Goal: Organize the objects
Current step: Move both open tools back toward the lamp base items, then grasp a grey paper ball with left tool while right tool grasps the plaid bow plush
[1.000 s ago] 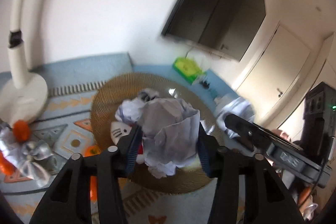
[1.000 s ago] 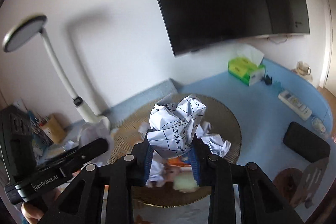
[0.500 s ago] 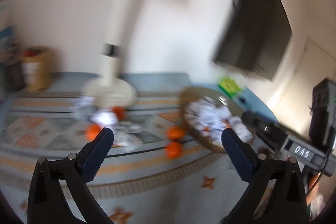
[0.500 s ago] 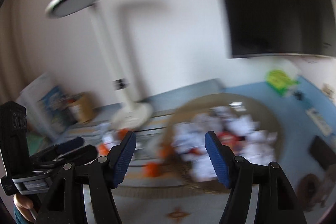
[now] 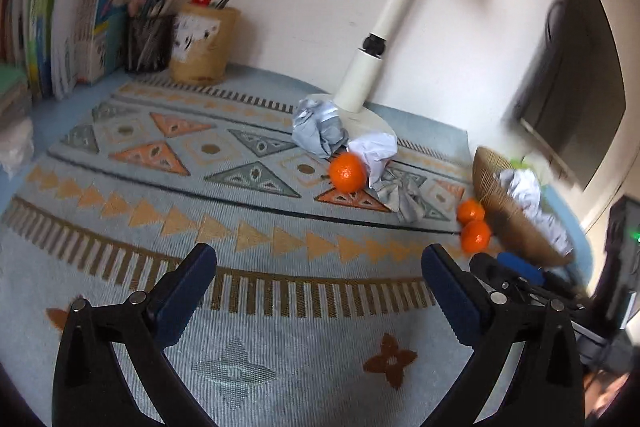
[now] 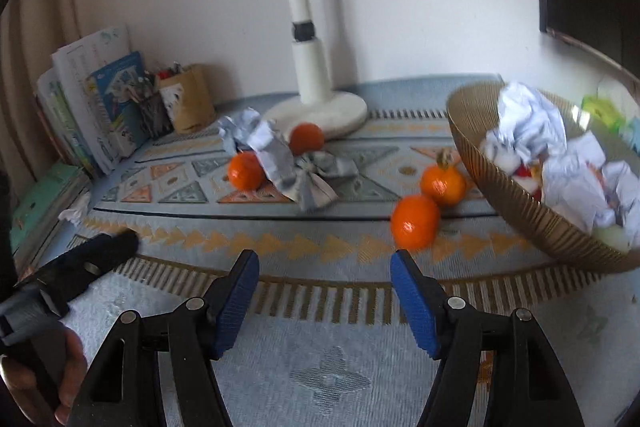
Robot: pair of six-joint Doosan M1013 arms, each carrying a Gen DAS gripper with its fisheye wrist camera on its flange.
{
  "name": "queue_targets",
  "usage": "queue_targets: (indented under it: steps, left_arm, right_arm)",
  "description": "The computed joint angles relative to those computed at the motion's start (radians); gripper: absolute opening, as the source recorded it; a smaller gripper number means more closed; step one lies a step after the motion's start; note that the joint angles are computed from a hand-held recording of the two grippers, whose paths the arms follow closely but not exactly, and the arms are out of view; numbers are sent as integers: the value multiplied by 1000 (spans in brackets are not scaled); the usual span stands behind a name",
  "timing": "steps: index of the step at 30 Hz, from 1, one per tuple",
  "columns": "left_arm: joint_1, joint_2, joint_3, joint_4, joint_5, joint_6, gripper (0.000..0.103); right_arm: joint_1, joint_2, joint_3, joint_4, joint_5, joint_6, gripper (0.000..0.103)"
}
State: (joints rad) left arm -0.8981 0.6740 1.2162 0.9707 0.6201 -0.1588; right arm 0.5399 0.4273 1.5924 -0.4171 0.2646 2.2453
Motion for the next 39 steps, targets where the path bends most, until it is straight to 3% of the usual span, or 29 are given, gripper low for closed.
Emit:
queue_targets:
  steps: [4,8,16,26,28,31,34,36,39]
  left_arm:
    - [0,-13,29,40,-20,-80,102]
    - [-2,-4,7,9,-6,-25,102]
    - [4,-5,12,-9,-24,-36,102]
    - [6,-1,2,-42,-14,-11,102]
    - [17,0,-8,-118,-26,46,102]
    - [46,-16,-12,-198,-89,131,102]
    - [83,0,-84,-330,-82,353,102]
    - [111,51,-188,-469,-9,569,102]
    - [140,120,-296,-535,27,716,100]
  right_arm:
    - [-12,5,-7,134,7,-106,68]
    - [-8,3,-4,99,6,-78,73]
    - [21,7,-7,-136,35,79,73]
    - [19,10,-12,-103,39,48,76]
    - [17,14,-23,-36,50,-29,76]
    - [14,30,-81,177,149,-283,76]
    - [18,46,-150,199,209,-352,76]
    - [12,88,-230,229,282,-383,76]
    - [-10,166,-338,308,365,-395,75]
